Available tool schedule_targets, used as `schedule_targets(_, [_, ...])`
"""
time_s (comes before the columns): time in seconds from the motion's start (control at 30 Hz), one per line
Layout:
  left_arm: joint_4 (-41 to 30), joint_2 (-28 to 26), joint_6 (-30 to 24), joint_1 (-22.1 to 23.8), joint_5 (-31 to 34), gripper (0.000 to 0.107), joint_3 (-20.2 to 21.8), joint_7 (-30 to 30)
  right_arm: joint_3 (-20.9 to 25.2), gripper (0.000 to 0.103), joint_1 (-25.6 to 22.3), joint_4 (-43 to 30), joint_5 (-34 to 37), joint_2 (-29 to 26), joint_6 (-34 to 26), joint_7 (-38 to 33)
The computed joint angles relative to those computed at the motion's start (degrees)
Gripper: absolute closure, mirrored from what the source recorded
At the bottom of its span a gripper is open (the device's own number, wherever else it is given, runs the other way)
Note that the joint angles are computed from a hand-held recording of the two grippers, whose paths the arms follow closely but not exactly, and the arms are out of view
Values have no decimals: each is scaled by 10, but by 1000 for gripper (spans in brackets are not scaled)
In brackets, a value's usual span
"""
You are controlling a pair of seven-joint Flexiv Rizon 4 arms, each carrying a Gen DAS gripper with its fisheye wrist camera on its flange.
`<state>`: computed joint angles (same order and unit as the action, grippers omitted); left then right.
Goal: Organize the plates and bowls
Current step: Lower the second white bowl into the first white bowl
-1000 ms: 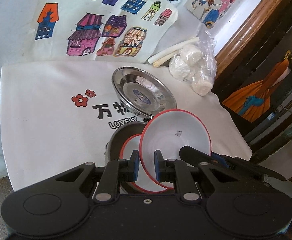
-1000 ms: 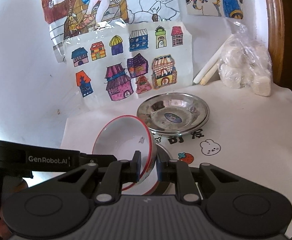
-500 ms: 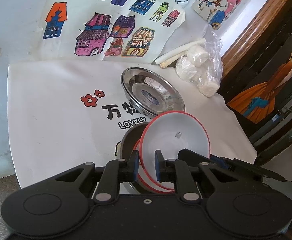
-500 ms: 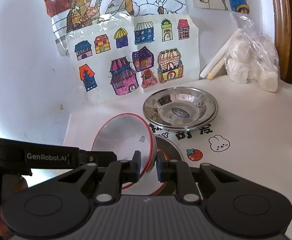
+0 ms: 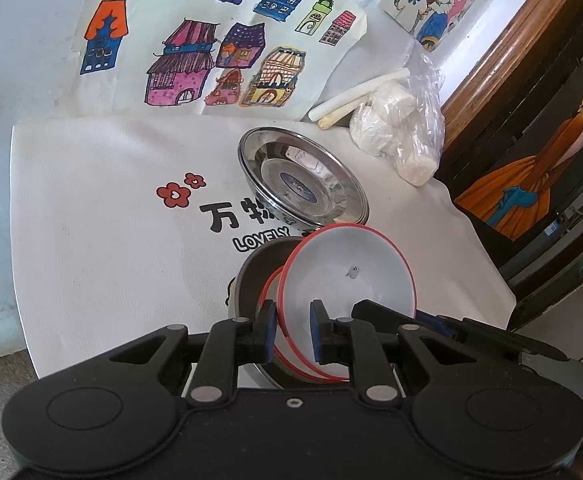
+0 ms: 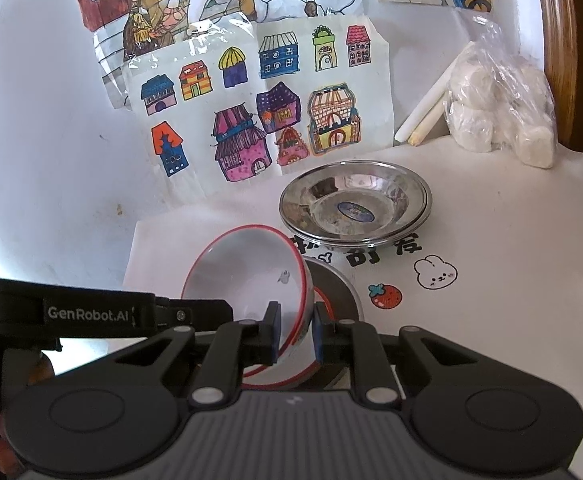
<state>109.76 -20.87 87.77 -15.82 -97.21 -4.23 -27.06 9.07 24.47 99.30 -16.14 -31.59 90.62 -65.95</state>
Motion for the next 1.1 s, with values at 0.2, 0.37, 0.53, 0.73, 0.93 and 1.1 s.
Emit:
schedule_targets(0.2, [1,0,0,4,11,89,-3,-6,2,84,-1,1,3,2,-6,2])
schedule_targets(0.37, [3,0,0,6,18,88,-6,-9,5,82,-3,1,7,2,-8,4])
schedule_targets(0.53, [6,1,0,11,33,88,-10,-18,10,81,-6,0,9,2,-13,1])
schedule_targets(0.73, [7,1,2,15,38,87,-15,-20,19,79,-13,-3,14,0,-16,-5])
schedule_targets(0.93, [8,0,1,20,49,87,-18,-26,18,79,-12,-4,16,0,-18,-7])
schedule_targets(1.1, [10,2,0,23,53,86,-21,-26,17,77,-11,-5,17,0,-19,-8])
